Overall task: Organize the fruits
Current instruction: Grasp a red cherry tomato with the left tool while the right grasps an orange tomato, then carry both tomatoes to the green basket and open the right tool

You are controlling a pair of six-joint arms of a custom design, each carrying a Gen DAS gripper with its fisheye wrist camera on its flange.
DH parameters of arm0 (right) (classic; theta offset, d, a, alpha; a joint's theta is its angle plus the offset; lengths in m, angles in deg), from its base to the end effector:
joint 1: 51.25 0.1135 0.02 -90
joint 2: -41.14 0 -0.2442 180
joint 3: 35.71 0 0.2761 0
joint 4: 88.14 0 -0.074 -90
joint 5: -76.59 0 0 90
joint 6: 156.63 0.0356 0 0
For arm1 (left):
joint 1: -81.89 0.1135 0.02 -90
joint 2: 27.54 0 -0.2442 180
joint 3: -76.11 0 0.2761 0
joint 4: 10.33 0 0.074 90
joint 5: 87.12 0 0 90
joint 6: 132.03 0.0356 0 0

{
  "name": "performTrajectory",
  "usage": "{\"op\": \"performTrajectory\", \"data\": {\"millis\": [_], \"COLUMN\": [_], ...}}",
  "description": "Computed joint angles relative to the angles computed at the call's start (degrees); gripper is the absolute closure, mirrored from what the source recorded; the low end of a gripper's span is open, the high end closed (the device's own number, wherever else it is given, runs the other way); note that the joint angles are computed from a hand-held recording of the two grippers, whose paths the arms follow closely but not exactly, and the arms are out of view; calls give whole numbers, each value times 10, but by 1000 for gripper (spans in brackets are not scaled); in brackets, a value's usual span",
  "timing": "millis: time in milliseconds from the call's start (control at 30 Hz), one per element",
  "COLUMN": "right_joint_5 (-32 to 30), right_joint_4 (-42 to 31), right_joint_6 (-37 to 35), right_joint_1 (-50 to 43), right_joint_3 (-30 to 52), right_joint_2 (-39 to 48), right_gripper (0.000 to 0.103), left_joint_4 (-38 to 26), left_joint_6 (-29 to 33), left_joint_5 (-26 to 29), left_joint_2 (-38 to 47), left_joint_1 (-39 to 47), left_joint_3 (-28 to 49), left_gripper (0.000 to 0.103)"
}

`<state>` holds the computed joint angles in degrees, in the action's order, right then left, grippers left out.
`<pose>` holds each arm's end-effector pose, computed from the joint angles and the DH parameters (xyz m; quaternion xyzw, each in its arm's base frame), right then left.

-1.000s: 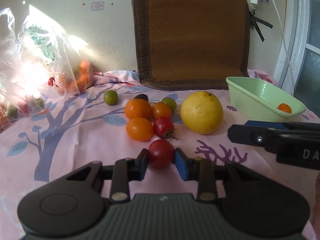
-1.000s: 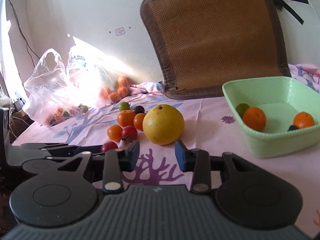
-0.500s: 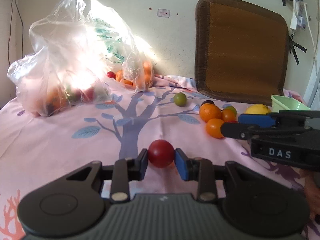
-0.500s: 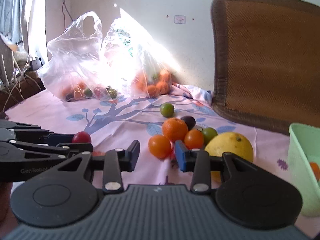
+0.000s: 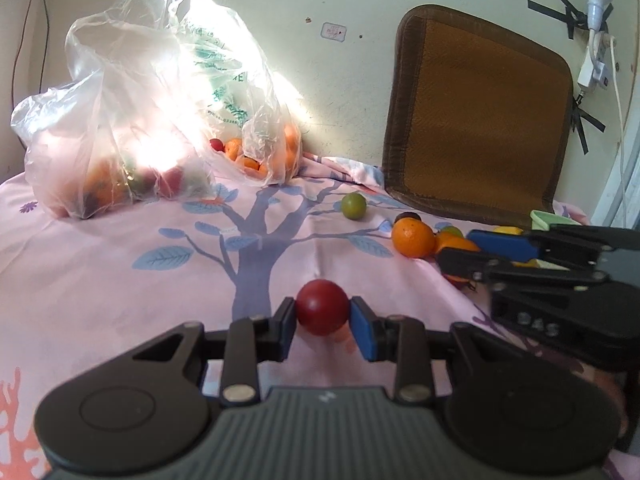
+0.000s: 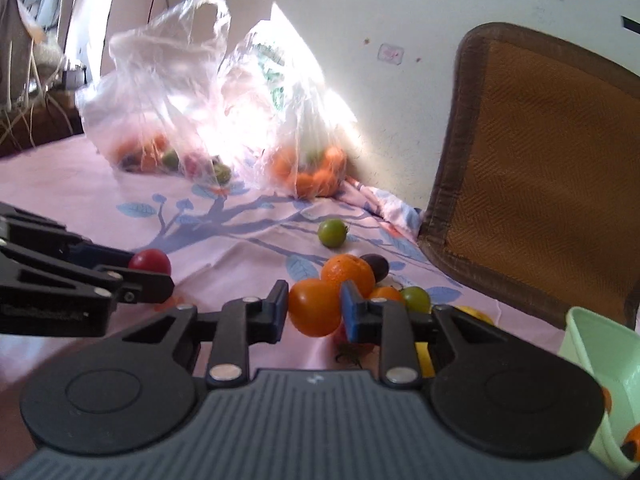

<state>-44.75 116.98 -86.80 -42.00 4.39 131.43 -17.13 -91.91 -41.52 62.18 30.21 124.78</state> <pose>0.2858 0.0653 0.1014 -0.3465 0.7489 0.1777 0.5362 0.2017 -0.2150 0.1027 -0.1223 0.8660 -0.0350 0.4837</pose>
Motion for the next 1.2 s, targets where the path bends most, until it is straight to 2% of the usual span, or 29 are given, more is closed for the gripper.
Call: {"op": "performTrajectory", "data": {"millis": [133, 200, 300, 467, 567, 700, 900, 1133, 1200], "right_joint_5": [-90, -124, -157, -179, -197, -218, -239, -243, -242], "right_joint_4": [4, -24, -73, -87, -102, -88, -106, -142, -160], "right_joint_6": [21, 7, -26, -91, -108, -128, -148, -163, -166], "right_joint_1": [-121, -193, -287, -379, -403, -419, -436, -441, -442], "right_joint_3": [-96, -117, -122, -120, -106, -108, -98, -83, -75], "right_joint_2": [-107, -127, -116, -62, -36, -17, -1, 8, 11], "right_gripper": [72, 72, 72, 72, 72, 70, 70, 66, 66], "left_joint_4": [0, 16, 13, -14, -46, -89, -134, -164, -166], "left_joint_6": [51, 71, 83, 98, 102, 83, 68, 61, 66], "left_joint_5": [3, 33, 45, 67, 62, 46, 18, 6, 2], "left_joint_2": [28, 45, 97, 188, 230, 262, 270, 286, 291], "left_joint_1": [-26, -40, -72, -115, -133, -142, -152, -157, -156], "left_joint_3": [34, 56, 118, 233, 290, 332, 356, 378, 383], "left_gripper": [73, 73, 73, 73, 73, 71, 60, 60, 63]}}
